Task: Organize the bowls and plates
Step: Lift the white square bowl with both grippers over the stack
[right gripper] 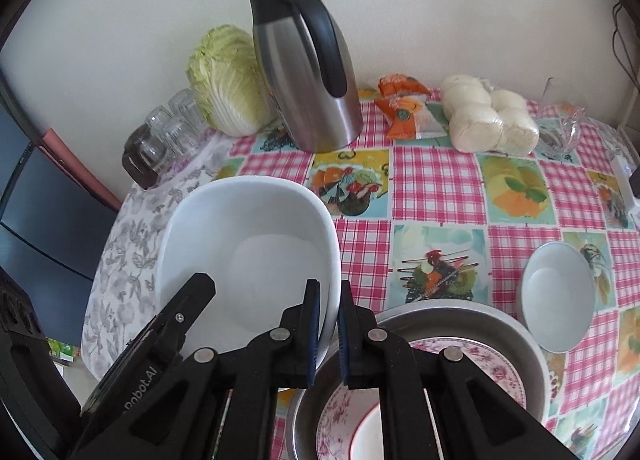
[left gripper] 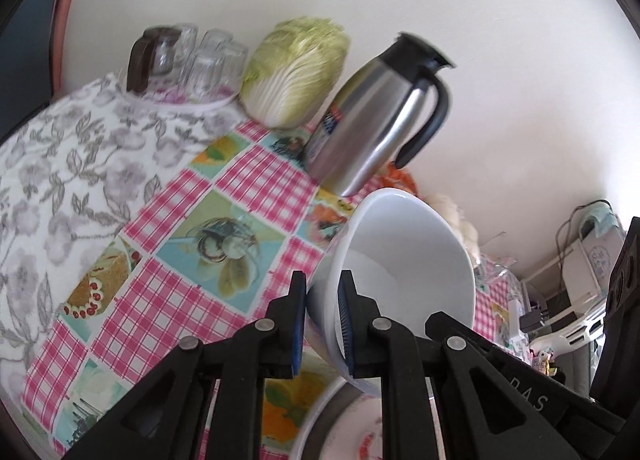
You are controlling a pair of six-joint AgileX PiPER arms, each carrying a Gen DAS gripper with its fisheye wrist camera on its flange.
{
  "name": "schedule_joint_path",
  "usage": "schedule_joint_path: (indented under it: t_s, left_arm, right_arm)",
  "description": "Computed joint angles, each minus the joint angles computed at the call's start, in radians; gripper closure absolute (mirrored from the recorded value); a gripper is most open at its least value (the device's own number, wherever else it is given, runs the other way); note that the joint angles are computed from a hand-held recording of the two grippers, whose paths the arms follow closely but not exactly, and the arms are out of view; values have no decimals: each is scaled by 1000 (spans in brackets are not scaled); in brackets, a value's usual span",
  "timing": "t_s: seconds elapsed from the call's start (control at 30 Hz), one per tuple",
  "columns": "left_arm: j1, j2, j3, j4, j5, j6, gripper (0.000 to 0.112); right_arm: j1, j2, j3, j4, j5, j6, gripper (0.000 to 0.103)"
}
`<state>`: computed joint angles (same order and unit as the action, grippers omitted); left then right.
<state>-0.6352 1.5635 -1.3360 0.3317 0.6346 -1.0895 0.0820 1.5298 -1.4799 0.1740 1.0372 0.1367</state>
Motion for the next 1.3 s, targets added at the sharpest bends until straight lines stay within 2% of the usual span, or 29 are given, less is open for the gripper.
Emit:
schedule_joint_path:
  t_s: [0.2,0.4,0.67,0.83,0.97,1.1,1.3]
  left_arm:
    - [-108,-25,-70,139,101,-95,96]
    - [-212,-19,-144,217,185,-128,96]
    - [-326,-21,-183,300,230,-168,96]
    - [-402,7,-237,362,300,-182,96]
    - [-435,30,-262,367,319,-171,96]
    - [-438,35,-263,332,302,-154,96]
    - [-446,46,-262,299,301,-134,96]
  right_arm:
    - [-89,-101,41,105,17,-77,94]
    - [-194,-199,93,188,28,-162,94]
    - [-396,-300,151,352,76,-328,94]
    - [-482,-353,200,409,84,-406,94]
    - [-586,-382,251,489,110,-487,94]
    - [-673,-402,301,552,134,-556,94]
    - [-749,-414,375,609,149,-620,94]
